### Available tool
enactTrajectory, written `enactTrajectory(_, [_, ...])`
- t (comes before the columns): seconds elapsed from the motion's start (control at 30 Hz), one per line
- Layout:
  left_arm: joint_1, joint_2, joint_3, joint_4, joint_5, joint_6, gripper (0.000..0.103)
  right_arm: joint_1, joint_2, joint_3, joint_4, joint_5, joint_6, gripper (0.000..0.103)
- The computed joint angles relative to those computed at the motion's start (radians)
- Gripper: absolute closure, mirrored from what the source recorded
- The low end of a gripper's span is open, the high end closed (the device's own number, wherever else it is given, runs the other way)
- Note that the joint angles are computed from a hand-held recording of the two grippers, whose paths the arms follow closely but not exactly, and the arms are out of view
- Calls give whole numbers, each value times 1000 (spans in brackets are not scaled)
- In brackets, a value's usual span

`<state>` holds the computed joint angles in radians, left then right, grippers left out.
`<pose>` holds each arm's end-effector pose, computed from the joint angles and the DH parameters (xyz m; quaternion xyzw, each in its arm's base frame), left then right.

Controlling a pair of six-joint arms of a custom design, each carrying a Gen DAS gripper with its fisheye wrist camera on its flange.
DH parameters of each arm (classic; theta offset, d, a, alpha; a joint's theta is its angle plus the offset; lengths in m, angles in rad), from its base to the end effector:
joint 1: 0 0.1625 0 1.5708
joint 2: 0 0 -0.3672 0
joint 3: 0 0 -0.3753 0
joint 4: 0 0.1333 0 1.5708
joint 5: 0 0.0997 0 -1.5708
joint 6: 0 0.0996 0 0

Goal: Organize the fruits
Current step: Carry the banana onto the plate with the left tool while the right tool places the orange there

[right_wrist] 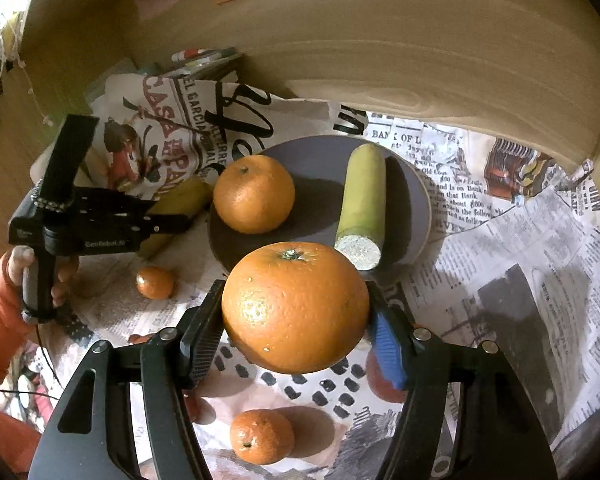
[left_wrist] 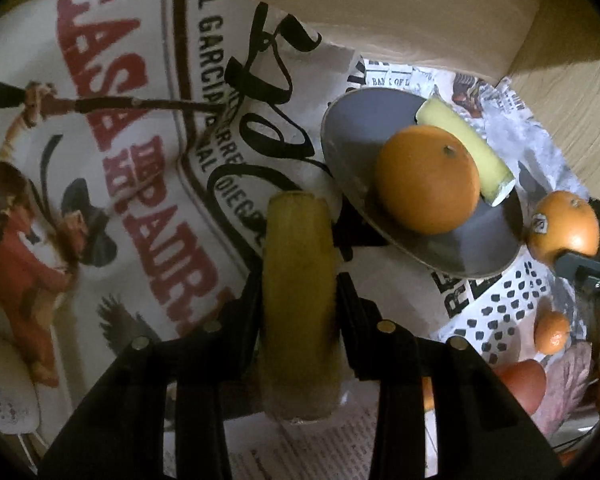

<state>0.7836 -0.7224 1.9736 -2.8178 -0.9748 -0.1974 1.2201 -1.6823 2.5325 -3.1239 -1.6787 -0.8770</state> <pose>-0.2155 -0.4818 -0.0339 0.2784 0.9145 -0.1370 0.2597 -0.0040 -0.3679 0.2343 0.2259 -0.9101 0.2518 0.2394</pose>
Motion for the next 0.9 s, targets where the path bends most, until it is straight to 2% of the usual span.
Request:
enactTrajectory(0.2, [17, 47, -62, 8, -19, 20, 66, -2, 21, -19, 4, -5, 6, 40])
enactTrajectory(0.43, [5, 104, -105, -26, 51, 66, 67, -8, 24, -22, 8, 4, 8, 40])
enactTrajectory(0.63, [4, 60, -63, -65, 39, 32, 67, -6, 23, -17, -21, 20, -3, 40])
enactTrajectory(0.9, [-44, -7, -30, -159, 53, 56, 67, 7, 40, -43, -45, 37, 14, 40])
